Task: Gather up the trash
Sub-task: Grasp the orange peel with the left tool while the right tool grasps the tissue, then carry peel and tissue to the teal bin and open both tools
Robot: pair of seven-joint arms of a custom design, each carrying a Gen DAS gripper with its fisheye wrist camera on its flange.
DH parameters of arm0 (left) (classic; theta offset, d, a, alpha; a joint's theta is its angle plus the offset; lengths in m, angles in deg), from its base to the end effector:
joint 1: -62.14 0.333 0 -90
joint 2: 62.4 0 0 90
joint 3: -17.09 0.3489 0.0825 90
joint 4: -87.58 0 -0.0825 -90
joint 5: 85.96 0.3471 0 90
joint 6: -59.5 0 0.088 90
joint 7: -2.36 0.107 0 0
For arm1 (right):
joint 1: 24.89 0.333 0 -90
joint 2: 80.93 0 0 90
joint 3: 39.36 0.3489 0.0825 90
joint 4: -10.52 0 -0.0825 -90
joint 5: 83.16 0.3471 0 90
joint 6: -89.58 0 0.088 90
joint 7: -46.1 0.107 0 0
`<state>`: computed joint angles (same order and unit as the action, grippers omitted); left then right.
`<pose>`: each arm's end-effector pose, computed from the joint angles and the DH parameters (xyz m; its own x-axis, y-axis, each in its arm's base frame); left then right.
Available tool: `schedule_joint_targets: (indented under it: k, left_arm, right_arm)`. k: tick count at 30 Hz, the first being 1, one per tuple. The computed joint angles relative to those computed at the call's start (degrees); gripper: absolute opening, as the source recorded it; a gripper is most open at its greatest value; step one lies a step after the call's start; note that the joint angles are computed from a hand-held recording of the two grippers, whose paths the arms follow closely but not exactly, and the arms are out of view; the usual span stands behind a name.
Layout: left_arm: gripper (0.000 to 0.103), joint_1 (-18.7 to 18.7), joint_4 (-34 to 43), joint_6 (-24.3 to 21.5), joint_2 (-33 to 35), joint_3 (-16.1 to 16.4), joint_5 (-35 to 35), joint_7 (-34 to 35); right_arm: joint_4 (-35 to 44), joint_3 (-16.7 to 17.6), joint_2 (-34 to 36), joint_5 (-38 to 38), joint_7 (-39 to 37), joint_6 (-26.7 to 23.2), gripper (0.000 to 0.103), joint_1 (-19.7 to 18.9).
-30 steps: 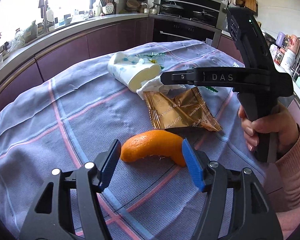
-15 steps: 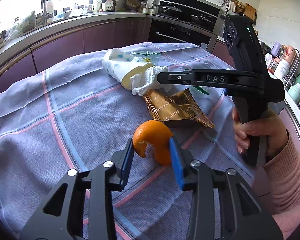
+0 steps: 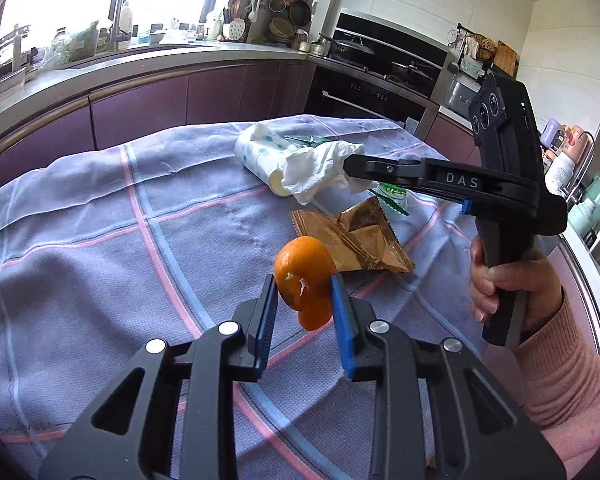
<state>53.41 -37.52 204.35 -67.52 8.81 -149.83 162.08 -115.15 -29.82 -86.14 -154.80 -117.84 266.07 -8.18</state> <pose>0.4946 -0.1438 0.5204 -0.7064 -0.6671 0.2364 -0.5790 0.3526 -0.7352 0.4144 0.2936 0.5465 0.0638 -0.8937 -0.4441 -0.6076 0.3182 -0.7277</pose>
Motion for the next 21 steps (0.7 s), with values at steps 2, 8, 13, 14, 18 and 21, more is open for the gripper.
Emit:
schedule_joint_targets:
  k: [2,8,13,14,18,21]
  left_arm:
    - [0.027,0.48,-0.72,-0.44,-1.2,0.69,-1.01,0.4]
    - [0.027,2.27,-3.06,-1.17,-4.7,3.17,-3.39,1.42]
    - [0.027,3.94,-4.73,-1.23,-7.18,5.07,-3.76,1.14]
    - [0.027,4.23,-5.29,-0.99,-7.76,5.38,-3.96,1.18]
    - [0.027,5.66,-7.37,-0.35,-10.09,7.06,-4.31,1.55]
    - [0.027,7.13,-8.56,-0.13,-11.53,8.59,-4.01,1.03]
  right_arm:
    - [0.71,0.32,0.16,-0.72,0.3,0.3,0.008,0.25]
    - [3.63,0.69,2.07,-0.75,-1.17,1.11,0.008,2.15]
    - [6.21,0.3,4.2,0.09,-3.0,2.25,0.008,4.46]
    - [6.65,0.24,4.66,0.82,-3.98,2.39,0.008,5.06]
    - [8.6,-0.28,6.79,5.62,-9.8,3.61,0.008,7.35]
    - [10.68,-0.33,9.12,11.65,-16.73,4.25,0.008,9.39]
